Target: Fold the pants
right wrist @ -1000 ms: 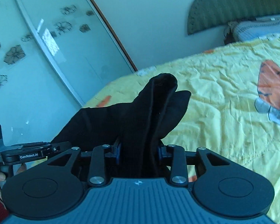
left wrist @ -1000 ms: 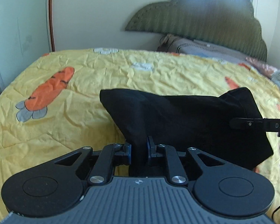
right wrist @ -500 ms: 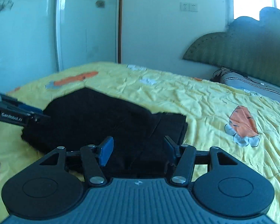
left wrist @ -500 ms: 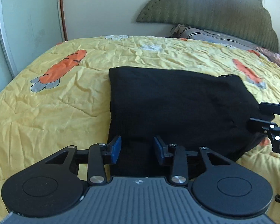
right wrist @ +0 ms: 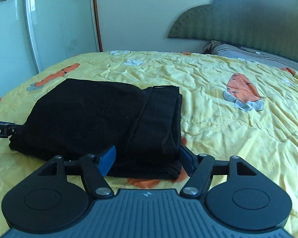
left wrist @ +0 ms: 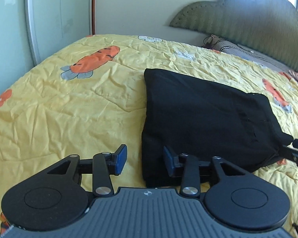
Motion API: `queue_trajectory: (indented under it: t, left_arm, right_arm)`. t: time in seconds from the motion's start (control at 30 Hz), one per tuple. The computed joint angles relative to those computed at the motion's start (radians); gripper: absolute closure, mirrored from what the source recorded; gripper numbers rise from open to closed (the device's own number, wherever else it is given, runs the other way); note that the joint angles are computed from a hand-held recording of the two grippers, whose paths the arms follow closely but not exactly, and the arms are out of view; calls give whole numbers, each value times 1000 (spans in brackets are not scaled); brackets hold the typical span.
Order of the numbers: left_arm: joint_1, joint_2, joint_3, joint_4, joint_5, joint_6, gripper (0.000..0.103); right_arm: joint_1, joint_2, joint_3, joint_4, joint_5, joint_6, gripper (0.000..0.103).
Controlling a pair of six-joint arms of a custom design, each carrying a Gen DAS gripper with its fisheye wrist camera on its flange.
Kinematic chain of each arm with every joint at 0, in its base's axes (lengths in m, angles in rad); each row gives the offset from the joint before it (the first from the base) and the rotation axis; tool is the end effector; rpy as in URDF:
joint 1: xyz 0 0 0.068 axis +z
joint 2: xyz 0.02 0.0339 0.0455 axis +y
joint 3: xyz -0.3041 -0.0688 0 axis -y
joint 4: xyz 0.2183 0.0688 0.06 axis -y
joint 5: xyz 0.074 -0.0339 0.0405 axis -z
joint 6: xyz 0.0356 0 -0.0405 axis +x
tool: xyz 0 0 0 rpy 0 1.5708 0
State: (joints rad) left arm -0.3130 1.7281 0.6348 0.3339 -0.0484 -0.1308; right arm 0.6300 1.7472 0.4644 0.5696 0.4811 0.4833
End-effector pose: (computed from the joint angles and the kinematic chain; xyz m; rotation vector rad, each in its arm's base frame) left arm 0.2866 -0.0910 0.1721 0.1882 2.3274 -0.1656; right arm 0.2301 0.1474 0.1516 0.0839 2.1888 0.0724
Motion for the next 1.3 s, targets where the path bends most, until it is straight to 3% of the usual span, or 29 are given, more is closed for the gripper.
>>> queue_trajectory:
  t: [0.13, 0.2, 0.23, 0.3, 0.37, 0.4, 0.43, 0.5, 0.57, 0.6, 0.63, 0.77, 1.0, 1.13, 1.3]
  left_arm:
    - [56, -53, -19, -61, 77, -34, 90]
    - [65, -104, -61, -46, 102, -32, 85]
    - [57, -131, -83, -40, 100, -27, 78]
    - [19, -174, -122, -33, 61, -33, 71]
    - [-27, -209, -161, -22, 26, -36, 62]
    - [-50, -224, -184, -8, 18, -37, 54]
    - [-71, -235, -203, 2, 6, -39, 43]
    - [-125, -247, -251, 50, -39, -37, 33]
    - [-181, -250, -290, 87, -92, -26, 31]
    - [-201, -248, -304, 99, -105, -19, 29]
    - [-213, -242, -317, 113, -106, -13, 27]
    - [-253, -200, -343, 145, -133, -49, 22]
    - [-303, -126, -382, 248, -235, -102, 13]
    - [-330, -94, -399, 303, -292, -120, 9]
    - [-356, -49, -432, 392, -348, -141, 4]
  right_arm:
    - [165, -137, -1, -177, 10, 57, 32]
    - [301, -188, 35, -279, 46, 92, 32]
    - [383, -226, 34, -274, 66, 100, 32]
    - [472, -311, -38, -87, 11, 132, 31]
    - [477, -330, -170, 273, -76, 212, 23]
    - [470, -311, -204, 384, -62, 253, 17]
    - [468, -292, -206, 404, -9, 278, 16]
    - [461, -263, -88, 111, 167, 324, 16]
    - [447, -152, 56, -211, 291, 395, 16]
    - [443, -94, 110, -324, 314, 417, 16]
    - [443, -45, 127, -360, 323, 421, 16]
    - [438, 23, 53, -233, 286, 413, 16]
    - [422, 56, -11, -161, 276, 453, 15]
    - [424, 71, -4, -162, 282, 455, 2]
    - [427, 85, 21, -196, 284, 449, 1]
